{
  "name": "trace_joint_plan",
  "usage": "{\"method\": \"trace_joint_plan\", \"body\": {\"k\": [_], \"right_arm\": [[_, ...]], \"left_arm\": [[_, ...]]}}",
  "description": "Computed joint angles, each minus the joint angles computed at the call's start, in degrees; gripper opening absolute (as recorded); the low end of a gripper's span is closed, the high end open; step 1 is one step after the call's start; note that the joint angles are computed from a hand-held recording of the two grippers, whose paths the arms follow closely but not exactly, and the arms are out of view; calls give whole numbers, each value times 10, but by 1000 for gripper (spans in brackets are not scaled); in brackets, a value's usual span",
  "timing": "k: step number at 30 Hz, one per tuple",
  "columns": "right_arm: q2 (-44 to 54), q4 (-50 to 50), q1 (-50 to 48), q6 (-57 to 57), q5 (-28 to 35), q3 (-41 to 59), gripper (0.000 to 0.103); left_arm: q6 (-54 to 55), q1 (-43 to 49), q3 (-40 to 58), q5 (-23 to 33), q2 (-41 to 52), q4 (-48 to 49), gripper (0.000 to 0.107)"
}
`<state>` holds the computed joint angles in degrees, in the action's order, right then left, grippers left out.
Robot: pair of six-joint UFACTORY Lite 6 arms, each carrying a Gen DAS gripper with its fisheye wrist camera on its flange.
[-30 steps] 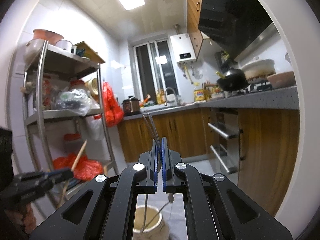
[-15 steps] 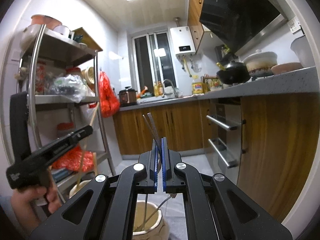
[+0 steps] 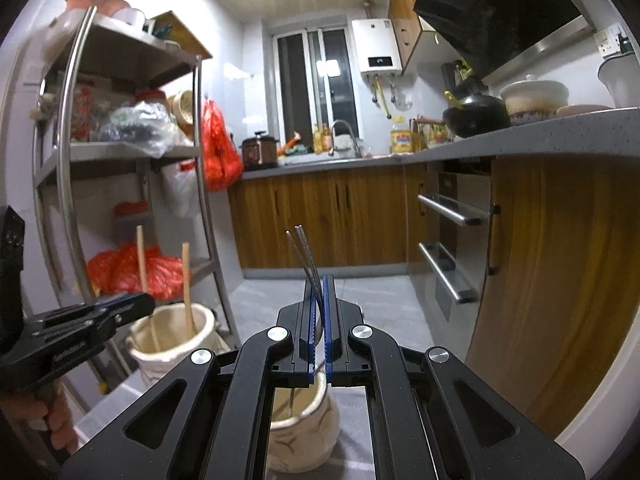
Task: Organize utensils
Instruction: 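Lift the chopstick with the left tool and lower it into the large compartment, then open the left tool on the chopstick while the right opens, dropping the fork in the small compartment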
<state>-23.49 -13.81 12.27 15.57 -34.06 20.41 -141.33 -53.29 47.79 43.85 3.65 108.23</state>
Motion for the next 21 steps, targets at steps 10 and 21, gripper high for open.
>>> {"method": "trace_joint_plan", "body": {"k": [10,21], "right_arm": [[13,17,-2,-2,19,6,4],[36,32,-2,-12,38,20,4]], "left_arm": [[23,14,6,-19,3,-23,5],[74,3,34,-7,24,-64,6]]}}
